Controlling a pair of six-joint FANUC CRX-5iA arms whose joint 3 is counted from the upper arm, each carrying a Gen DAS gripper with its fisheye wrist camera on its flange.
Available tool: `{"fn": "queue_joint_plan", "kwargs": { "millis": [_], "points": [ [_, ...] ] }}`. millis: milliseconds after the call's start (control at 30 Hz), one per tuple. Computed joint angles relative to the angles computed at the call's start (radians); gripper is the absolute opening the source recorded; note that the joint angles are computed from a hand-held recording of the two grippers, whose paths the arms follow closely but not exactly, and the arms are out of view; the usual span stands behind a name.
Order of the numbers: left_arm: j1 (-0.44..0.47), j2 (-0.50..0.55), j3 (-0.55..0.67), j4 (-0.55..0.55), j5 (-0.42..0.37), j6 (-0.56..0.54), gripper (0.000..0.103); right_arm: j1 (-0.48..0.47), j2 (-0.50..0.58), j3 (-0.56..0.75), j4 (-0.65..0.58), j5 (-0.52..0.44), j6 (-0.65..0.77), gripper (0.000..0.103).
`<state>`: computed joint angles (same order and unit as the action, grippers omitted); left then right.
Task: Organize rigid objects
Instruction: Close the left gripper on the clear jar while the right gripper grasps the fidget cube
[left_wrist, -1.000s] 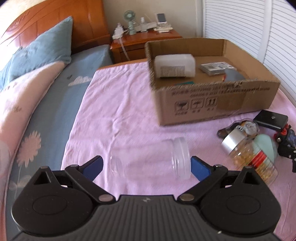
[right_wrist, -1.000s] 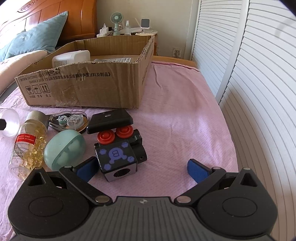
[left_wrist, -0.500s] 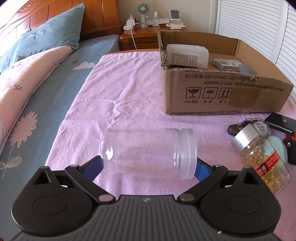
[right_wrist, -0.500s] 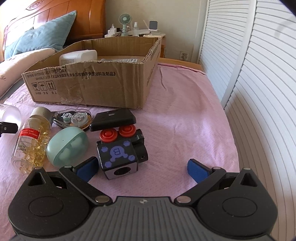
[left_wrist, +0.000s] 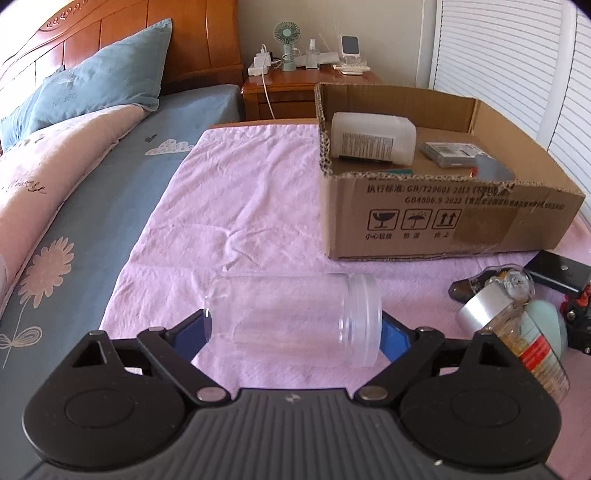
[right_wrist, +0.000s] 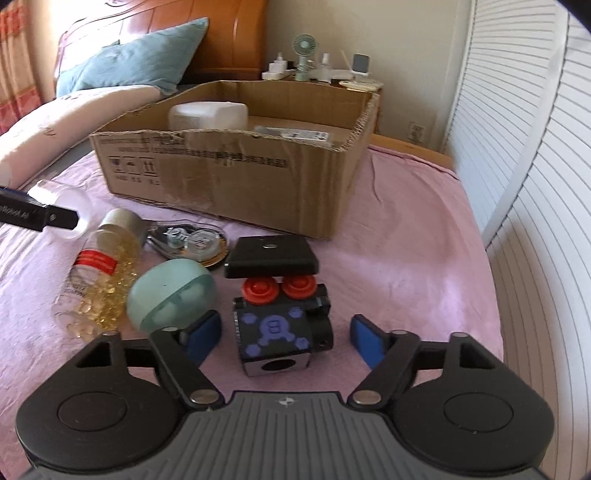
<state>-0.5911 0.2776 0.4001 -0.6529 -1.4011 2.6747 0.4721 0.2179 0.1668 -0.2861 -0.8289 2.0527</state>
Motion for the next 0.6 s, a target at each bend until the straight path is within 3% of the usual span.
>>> {"fn": "queue_joint_plan", "kwargs": {
  "millis": [200,367,500,600],
  "points": [
    [0.005,-0.009,-0.007,0.0,0.016,-0.004,0.091,0.0,-0.008,0.002,-0.011,-0.01,0.025,0.059],
    [0.006,-0.015,-0.007,-0.002,0.027,-0.039,0.091,0.001,-0.007,0.0,0.001,-0.007,0.041,0.063],
    [0.015,-0.018,-0.01,0.011,0.042,-0.065,0.091,-0.029,0.018,0.045,-0.063,-0.047,0.078,0.063],
    [0.018,-0.02,-0.012,0.019,0.052,-0.085,0.091,-0.026,0.011,0.037,-0.058,-0.047,0.088,0.057]
  ]
}}
